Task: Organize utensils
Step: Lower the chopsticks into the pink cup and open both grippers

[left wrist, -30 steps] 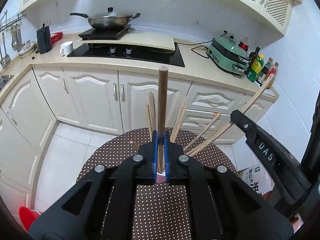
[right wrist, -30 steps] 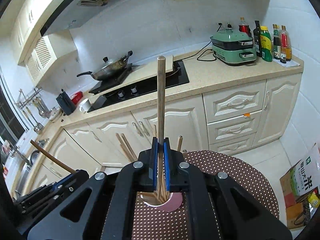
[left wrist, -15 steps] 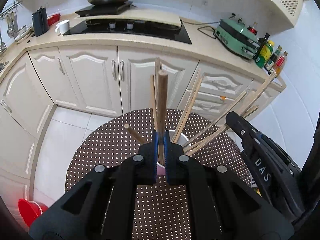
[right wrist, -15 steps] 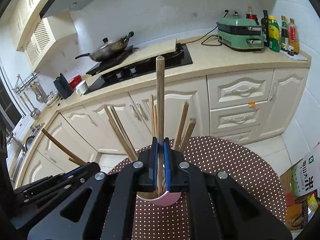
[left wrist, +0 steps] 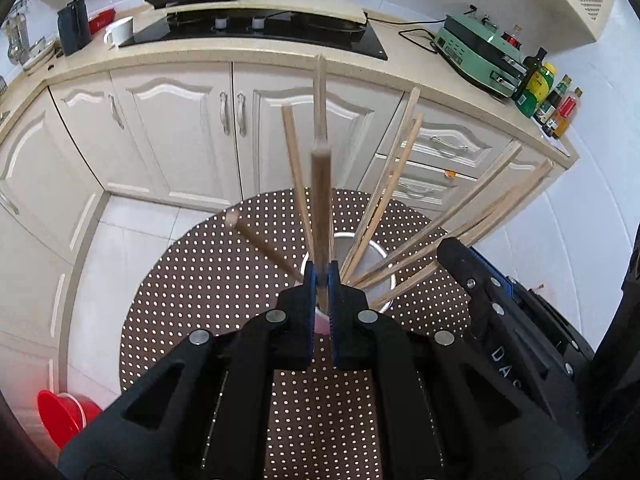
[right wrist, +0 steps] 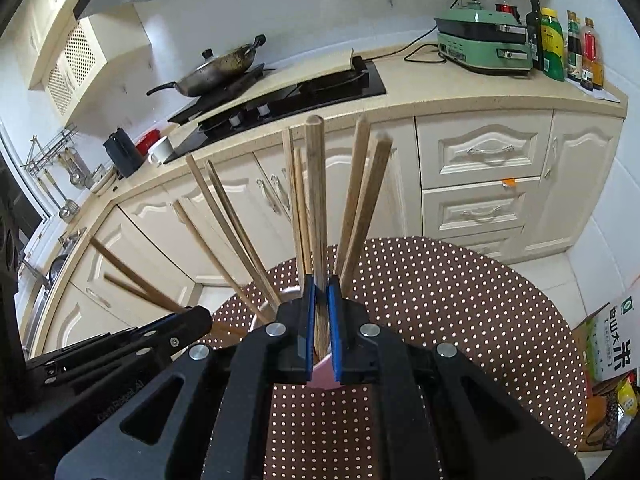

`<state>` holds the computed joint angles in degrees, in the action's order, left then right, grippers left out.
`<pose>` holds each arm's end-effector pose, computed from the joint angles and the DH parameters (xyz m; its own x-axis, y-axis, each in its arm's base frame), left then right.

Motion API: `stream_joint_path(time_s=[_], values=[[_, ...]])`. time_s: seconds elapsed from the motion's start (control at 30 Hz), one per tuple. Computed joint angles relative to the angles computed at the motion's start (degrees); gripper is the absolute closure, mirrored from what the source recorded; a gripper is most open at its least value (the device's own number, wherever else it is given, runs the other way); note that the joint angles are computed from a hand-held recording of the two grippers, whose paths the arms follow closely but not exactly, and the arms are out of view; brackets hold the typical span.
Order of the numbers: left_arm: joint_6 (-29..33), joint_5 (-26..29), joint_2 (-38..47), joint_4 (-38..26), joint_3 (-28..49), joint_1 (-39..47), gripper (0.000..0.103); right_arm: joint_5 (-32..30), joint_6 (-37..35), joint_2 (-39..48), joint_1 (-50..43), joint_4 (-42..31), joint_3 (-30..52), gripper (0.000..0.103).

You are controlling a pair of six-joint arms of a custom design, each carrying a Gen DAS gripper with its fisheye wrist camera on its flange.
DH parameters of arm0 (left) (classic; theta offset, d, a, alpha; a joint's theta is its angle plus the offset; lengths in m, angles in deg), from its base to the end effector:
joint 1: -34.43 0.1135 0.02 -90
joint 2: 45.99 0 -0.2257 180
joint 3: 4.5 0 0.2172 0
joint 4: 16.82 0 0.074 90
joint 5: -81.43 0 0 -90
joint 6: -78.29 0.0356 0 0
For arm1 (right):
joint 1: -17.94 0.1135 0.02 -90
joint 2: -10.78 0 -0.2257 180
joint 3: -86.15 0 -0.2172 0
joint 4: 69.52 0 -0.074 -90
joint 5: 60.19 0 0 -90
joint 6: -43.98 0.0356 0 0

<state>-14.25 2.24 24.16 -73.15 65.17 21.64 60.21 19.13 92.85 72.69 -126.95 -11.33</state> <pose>0.2133 -0.0553 0.2328 -0.8294 0.1436 -0.5399 0.2811 0.9424 -0.1811 0.1666 0.2045 0.2510 -0.6981 0.3683 -0.6140 0.2100 0.9252 0.3162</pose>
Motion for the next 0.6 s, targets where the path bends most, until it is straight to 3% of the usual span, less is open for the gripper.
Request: stream_joint_path(time_s=[0.27,0.4,0.6], values=[[1.0,-2.1,-1.5,3.4,-3.1,-0.8,0.096,-4.0,-0.3,0.5,-0.8,2.3,-1.9,0.096],[2.5,-1.5,-0.4,2.2,-2.6,-0.7,0.095,-4.6,-0.2,0.2,-0.6,2.0,-1.9,0.095],[2.0,-3.1,-1.4,1.3,-3.3,-2.1,0.095,-6.1,1.9,-2.1,-0.8,1.9,-3.4,0.083]])
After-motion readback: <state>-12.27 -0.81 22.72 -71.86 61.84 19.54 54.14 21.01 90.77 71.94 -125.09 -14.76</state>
